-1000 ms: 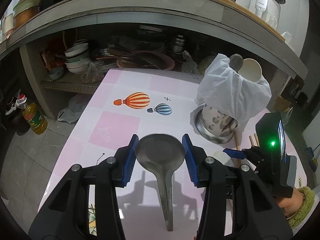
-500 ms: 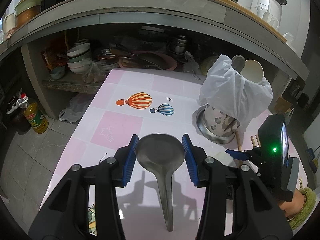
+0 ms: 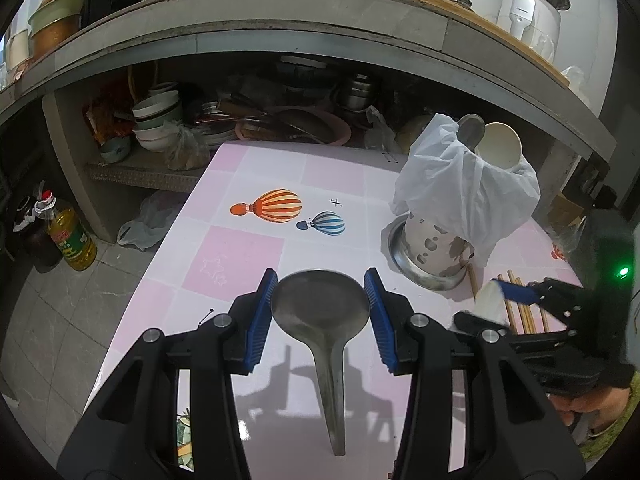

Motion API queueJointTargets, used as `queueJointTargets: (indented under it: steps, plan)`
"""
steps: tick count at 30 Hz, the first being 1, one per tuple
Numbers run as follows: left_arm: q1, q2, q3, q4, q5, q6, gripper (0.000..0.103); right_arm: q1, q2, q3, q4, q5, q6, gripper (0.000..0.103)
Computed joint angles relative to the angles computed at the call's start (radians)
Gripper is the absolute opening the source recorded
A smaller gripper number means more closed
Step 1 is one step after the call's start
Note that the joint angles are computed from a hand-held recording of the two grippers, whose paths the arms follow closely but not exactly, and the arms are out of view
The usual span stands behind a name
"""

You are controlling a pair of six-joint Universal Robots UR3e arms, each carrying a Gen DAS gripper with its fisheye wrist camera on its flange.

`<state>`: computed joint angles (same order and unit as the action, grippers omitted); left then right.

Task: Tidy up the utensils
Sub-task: 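Lift the white plastic spoon off the table with the right tool, then carry the metal spoon to the bagged holder with the left tool while the right tool carries the white spoon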

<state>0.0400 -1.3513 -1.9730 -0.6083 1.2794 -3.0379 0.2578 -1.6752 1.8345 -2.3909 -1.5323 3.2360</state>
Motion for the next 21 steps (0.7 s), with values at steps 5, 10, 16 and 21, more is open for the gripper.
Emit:
queueJointTargets:
  steps: [5, 10, 16, 21]
  plan:
    - [-0.007, 0.003, 0.002, -0.003, 0.002, -0.002, 0.043, -0.006, -0.082, 0.023, -0.003, -0.041, 0.001, 0.063]
    - [-0.021, 0.006, 0.003, 0.0, 0.006, -0.006, 0.043, 0.0, -0.162, 0.055, -0.004, -0.093, -0.009, 0.064]
    - [-0.032, 0.01, 0.007, 0.001, 0.008, -0.009, 0.043, 0.006, -0.253, 0.087, -0.013, -0.137, -0.021, 0.063]
    - [-0.033, 0.023, 0.006, 0.002, -0.001, -0.006, 0.043, -0.002, -0.312, 0.093, 0.006, -0.146, -0.012, 0.063]
